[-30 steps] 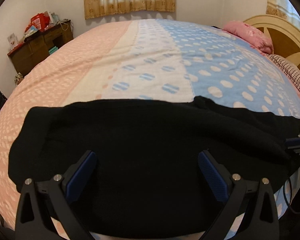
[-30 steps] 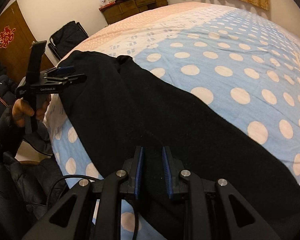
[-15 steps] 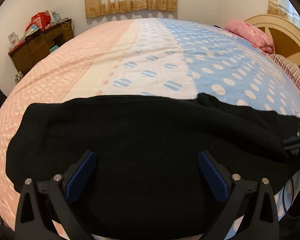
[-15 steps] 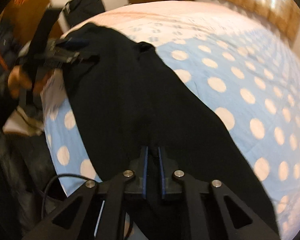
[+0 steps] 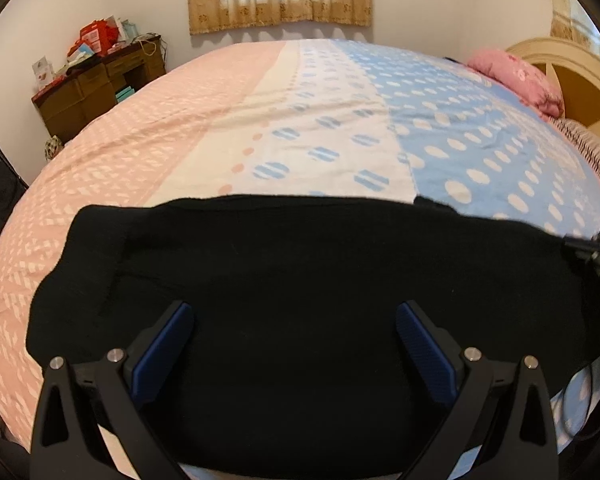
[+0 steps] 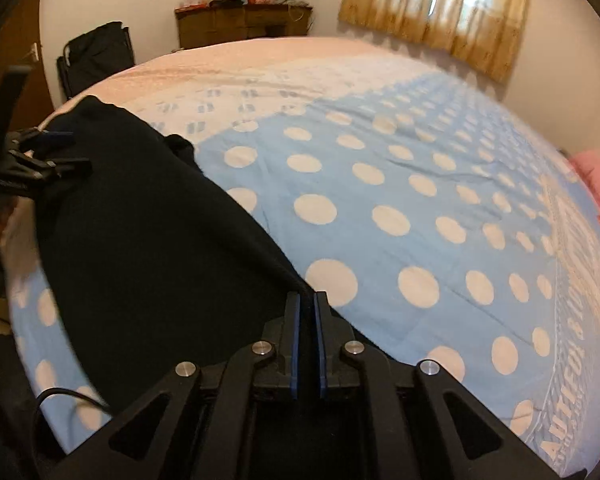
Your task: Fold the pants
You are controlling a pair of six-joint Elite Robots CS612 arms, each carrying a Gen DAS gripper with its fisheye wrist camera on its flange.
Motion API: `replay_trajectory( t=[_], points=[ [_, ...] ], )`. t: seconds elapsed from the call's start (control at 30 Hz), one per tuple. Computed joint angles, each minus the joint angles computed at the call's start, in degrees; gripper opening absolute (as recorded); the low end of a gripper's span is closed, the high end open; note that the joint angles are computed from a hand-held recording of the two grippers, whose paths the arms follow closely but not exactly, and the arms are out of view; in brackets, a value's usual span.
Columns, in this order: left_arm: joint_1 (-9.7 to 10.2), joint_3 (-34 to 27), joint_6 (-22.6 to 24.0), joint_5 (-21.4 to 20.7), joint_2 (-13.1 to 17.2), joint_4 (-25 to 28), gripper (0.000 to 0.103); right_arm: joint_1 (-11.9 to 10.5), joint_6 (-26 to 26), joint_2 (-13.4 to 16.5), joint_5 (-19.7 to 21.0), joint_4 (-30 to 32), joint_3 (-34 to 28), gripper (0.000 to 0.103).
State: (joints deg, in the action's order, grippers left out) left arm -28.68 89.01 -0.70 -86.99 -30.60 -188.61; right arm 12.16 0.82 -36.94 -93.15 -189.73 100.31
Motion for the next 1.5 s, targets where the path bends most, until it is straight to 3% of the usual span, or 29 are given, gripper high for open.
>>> replay_trajectory(
  t=[0.1, 0.17, 0.23, 0.3, 0.43, 0.57, 0.63, 0.7, 0.77, 0.8, 0.9, 0.97, 1.0, 1.13, 1.27, 1.33, 1.37, 1.43, 1.5],
  points=[
    [0.38, 0.55, 0.34, 0.65, -0.43, -1.03, 0.103, -1.91, 6.11, -1.09, 8.04, -7.51, 1.32, 0.014],
    [0.84, 1.08, -0.40, 0.77, -0.72, -3.03, 0.103, -2.95, 9.40, -0.15, 16.04, -11.81, -0.28, 0.018],
    [1.22, 1.81, -1.66, 2.89, -0.98, -6.37, 0.103, -2.87, 10.69, 1.75, 22.25, -9.96, -4.35, 0.018],
    [1.36, 2.03, -2.47, 5.68, -0.89, -8.51, 0.103, -2.31, 10.53, 4.41, 26.00, -5.83, -9.40, 0.018],
    [1.94, 1.81, -3.13, 8.61, -0.41, -8.71, 0.103, -0.71, 9.43, 8.61, 27.36, 5.37, -17.81, 0.018],
    [2.39, 0.78, -4.08, 9.10, 0.59, -5.89, 0.103, 0.87, 6.86, 10.01, 23.68, 10.65, -21.17, 0.020],
    [2.19, 0.49, -3.07, 10.28, 1.24, -6.71, 0.103, 1.02, 5.30, 9.88, 25.09, 10.99, -21.20, 0.039],
    [1.71, 0.31, -1.21, 11.71, 1.55, -7.00, 0.103, 1.08, 4.03, 9.70, 26.59, 12.76, -21.59, 0.050],
    [1.61, 0.01, -0.66, 11.97, 1.75, -7.08, 0.103, 1.64, 2.87, 9.11, 23.24, 13.47, -21.37, 0.050],
    [1.72, -0.09, -0.96, 11.61, 1.76, -6.96, 0.103, 1.44, 3.48, 9.17, 23.57, 13.32, -21.45, 0.050],
    [1.93, -0.15, -1.61, 10.98, 1.73, -6.86, 0.103, -0.23, 9.41, 10.48, 31.53, 16.17, -23.46, 0.051],
    [1.87, -0.33, -1.50, 11.15, 1.81, -6.62, 0.103, -1.47, 9.70, 12.03, 40.07, 18.94, -25.91, 0.061],
    [1.88, -0.26, -1.34, 11.26, 1.79, -6.67, 0.103, -1.78, 8.99, 12.04, 41.82, 20.63, -26.24, 0.063],
    [1.95, -0.25, -1.39, 11.11, 1.76, -6.57, 0.103, -1.70, 4.09, 10.06, 35.29, 24.10, -24.80, 0.063],
    [1.75, -0.35, -1.09, 11.98, 1.82, -6.40, 0.103, -2.20, 0.28, 11.13, 42.99, 27.94, -26.37, 0.063],
    [1.77, -0.39, -1.29, 11.96, 1.78, -6.19, 0.103, -1.92, -1.70, 11.75, 44.24, 28.97, -27.48, 0.063],
    [1.80, -0.41, -1.47, 11.84, 1.75, -6.05, 0.103, -1.84, -0.70, 12.42, 44.71, 28.04, -28.30, 0.063],
    [1.84, -0.47, -1.79, 11.67, 1.74, -5.86, 0.103, -2.18, 3.59, 14.44, 49.76, 25.33, -30.30, 0.063],
    [1.76, -0.55, -1.80, 11.87, 1.78, -5.69, 0.103, -2.27, 7.21, 15.43, 51.30, 22.81, -31.18, 0.063]
  ],
)
